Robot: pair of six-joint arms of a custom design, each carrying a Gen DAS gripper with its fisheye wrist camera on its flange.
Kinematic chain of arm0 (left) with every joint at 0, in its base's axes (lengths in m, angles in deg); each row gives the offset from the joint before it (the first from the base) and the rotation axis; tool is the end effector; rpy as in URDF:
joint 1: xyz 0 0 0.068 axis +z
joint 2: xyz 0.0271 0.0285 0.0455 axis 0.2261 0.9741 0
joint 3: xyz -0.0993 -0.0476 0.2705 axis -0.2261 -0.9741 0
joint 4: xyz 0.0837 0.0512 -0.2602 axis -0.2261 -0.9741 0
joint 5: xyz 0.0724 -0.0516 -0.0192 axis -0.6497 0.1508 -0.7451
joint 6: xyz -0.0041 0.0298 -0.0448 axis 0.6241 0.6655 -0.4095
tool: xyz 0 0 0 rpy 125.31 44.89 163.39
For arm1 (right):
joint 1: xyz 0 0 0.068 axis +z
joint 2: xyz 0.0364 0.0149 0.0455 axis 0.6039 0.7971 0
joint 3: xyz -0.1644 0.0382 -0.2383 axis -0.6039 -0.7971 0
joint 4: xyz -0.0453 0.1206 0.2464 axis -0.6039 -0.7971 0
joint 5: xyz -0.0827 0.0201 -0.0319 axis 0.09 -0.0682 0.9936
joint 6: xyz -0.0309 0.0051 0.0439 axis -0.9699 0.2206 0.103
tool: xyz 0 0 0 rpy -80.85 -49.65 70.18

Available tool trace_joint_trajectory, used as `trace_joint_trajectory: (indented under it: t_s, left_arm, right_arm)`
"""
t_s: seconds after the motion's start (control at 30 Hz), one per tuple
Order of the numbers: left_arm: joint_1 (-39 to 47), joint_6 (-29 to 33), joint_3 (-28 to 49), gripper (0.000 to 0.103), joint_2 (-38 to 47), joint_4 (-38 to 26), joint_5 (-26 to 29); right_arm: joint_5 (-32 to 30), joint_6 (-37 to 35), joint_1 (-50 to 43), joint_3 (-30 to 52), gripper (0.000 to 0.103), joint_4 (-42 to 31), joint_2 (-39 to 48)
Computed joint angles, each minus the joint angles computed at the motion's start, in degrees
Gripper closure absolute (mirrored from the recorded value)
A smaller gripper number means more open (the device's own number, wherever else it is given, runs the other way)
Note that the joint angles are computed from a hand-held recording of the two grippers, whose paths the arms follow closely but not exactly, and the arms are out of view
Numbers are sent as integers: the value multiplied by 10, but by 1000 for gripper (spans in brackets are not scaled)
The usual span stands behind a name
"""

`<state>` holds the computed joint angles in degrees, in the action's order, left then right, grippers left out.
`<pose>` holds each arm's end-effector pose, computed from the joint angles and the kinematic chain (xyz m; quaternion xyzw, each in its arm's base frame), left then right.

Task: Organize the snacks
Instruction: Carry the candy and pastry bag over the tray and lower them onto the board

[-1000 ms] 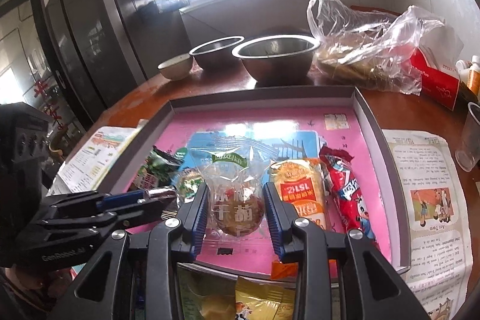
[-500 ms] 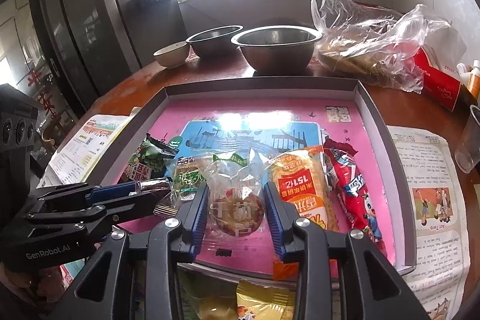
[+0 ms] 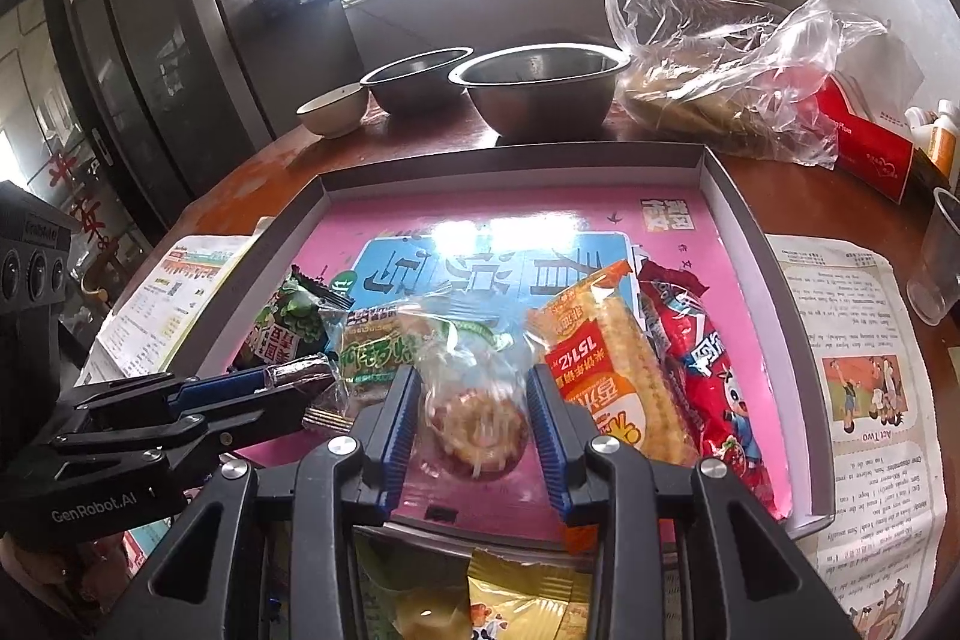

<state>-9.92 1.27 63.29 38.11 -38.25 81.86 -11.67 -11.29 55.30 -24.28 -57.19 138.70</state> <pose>0.3186 -0.1544 0.0878 0.3006 0.8745 -0.2865 0.2505 0.2205 0.0640 0.1115 0.1463 0.9130 0.0617 0.3758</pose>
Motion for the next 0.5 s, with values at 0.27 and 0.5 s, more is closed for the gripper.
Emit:
trace_joint_trajectory:
  t_s: [0.27,0.5]
  left_arm:
    - [1,0,0,75,-1,-2,0]
    - [4,-1,3,75,-1,-6,7]
  right_arm:
    - [6,2,5,-3,66,-8,-17]
    - [10,2,6,-7,66,-12,-27]
